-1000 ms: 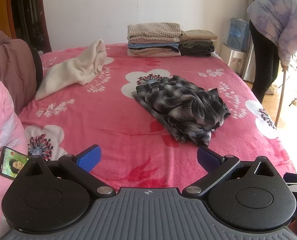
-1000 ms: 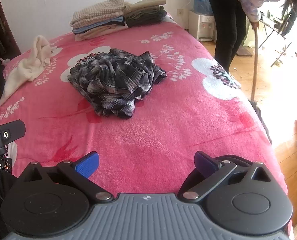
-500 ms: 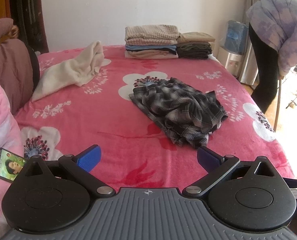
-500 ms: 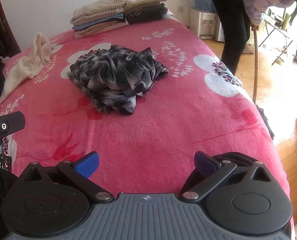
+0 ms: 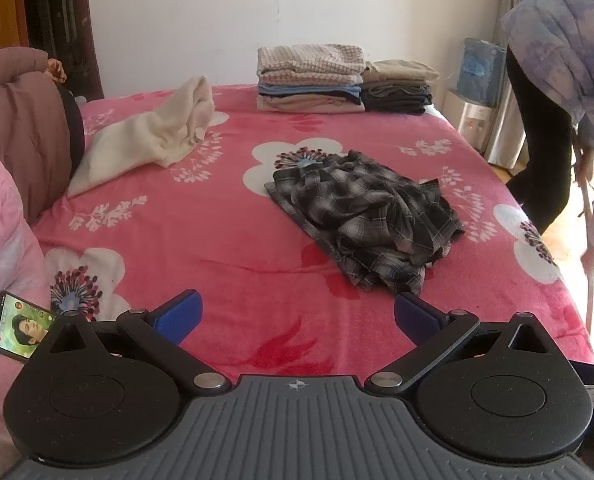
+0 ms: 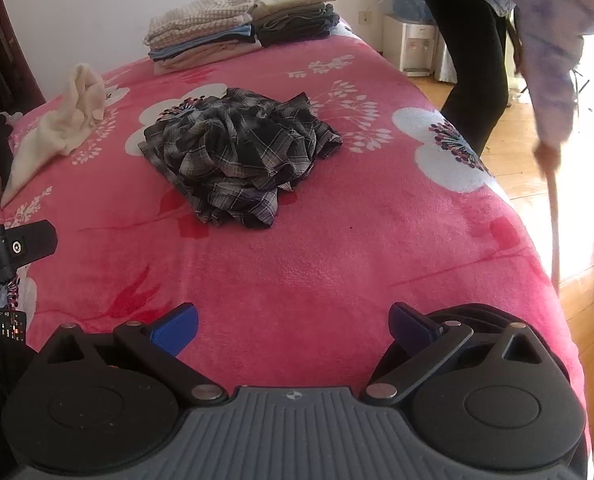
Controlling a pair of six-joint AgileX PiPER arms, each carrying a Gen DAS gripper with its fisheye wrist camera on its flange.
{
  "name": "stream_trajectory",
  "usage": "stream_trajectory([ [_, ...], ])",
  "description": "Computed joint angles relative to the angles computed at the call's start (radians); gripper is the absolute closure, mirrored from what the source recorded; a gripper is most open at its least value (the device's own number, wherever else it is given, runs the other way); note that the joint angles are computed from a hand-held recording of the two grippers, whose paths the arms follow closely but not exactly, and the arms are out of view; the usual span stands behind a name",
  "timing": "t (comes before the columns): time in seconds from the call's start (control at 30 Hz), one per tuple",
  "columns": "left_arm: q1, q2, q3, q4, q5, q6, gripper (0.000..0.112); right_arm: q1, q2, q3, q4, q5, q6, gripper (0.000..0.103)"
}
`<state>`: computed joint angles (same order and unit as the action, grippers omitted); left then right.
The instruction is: Fold clothes
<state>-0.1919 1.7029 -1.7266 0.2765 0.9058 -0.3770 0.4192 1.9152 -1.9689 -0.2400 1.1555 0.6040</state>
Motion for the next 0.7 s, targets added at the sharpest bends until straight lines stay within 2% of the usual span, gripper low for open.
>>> stream_trajectory([
  [0.7, 0.021, -0.011, 0.011, -0.021, -0.01, 0.011, 0.009, 0.012, -0.003, 0.002, -0.004, 0.001, 0.007, 0.0],
])
